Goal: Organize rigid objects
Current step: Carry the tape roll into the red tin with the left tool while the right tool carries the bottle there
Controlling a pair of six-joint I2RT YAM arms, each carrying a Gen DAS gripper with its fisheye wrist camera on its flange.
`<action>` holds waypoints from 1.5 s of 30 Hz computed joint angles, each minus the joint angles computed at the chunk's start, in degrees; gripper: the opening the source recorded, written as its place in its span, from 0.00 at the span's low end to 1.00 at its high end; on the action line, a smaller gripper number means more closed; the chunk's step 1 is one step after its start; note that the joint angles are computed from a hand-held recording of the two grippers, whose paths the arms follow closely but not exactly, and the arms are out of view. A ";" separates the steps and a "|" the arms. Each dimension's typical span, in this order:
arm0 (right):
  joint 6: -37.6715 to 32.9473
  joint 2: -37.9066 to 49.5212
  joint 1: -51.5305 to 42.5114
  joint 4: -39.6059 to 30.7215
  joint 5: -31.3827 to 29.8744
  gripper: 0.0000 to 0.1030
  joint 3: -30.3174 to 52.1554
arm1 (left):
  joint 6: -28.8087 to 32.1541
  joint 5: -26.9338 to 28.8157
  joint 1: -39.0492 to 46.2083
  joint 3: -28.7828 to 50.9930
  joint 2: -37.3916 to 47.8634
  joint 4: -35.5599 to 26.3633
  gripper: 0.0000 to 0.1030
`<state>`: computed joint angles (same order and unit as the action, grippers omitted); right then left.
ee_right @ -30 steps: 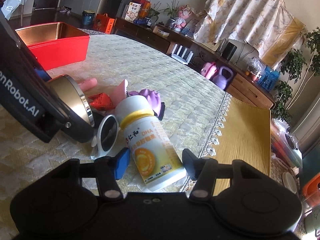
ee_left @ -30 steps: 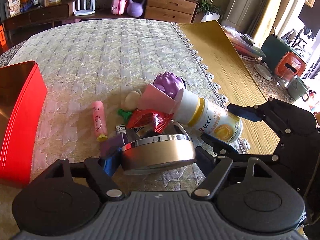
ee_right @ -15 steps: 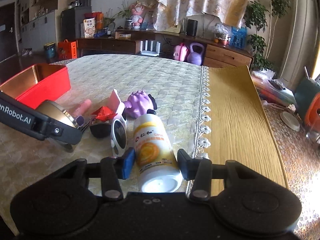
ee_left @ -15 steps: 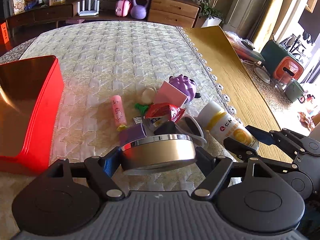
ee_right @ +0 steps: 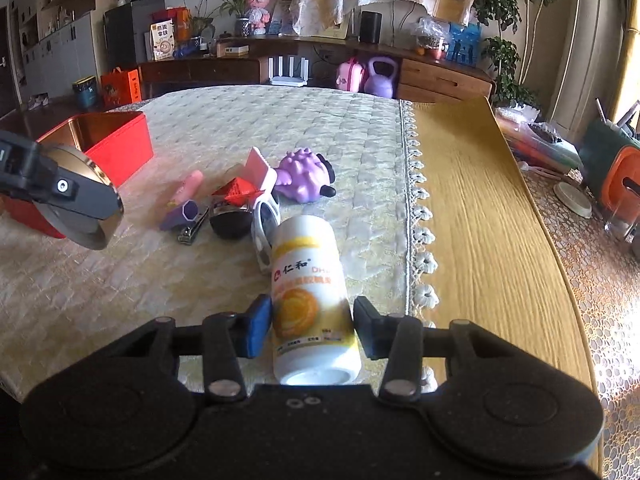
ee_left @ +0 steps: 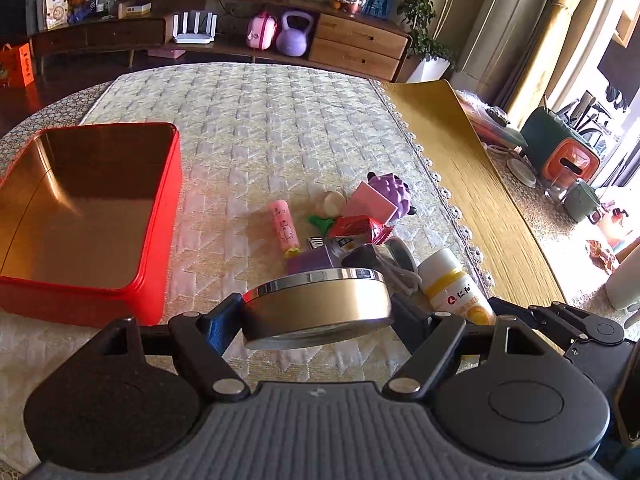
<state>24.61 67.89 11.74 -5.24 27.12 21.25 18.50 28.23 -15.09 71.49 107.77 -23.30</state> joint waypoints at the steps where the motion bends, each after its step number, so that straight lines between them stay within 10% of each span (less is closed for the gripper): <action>1: -0.44 1.36 -0.19 -0.60 -0.70 0.44 0.89 | 0.27 0.15 0.45 0.04 -0.18 -0.29 0.77; 22: 14.51 -4.53 15.49 -12.85 11.05 0.43 9.11 | 5.77 4.95 9.72 8.90 1.26 -8.97 0.77; 45: -2.10 30.28 13.28 -1.25 0.73 0.43 41.30 | 2.19 -2.64 13.54 61.60 32.93 -27.51 0.77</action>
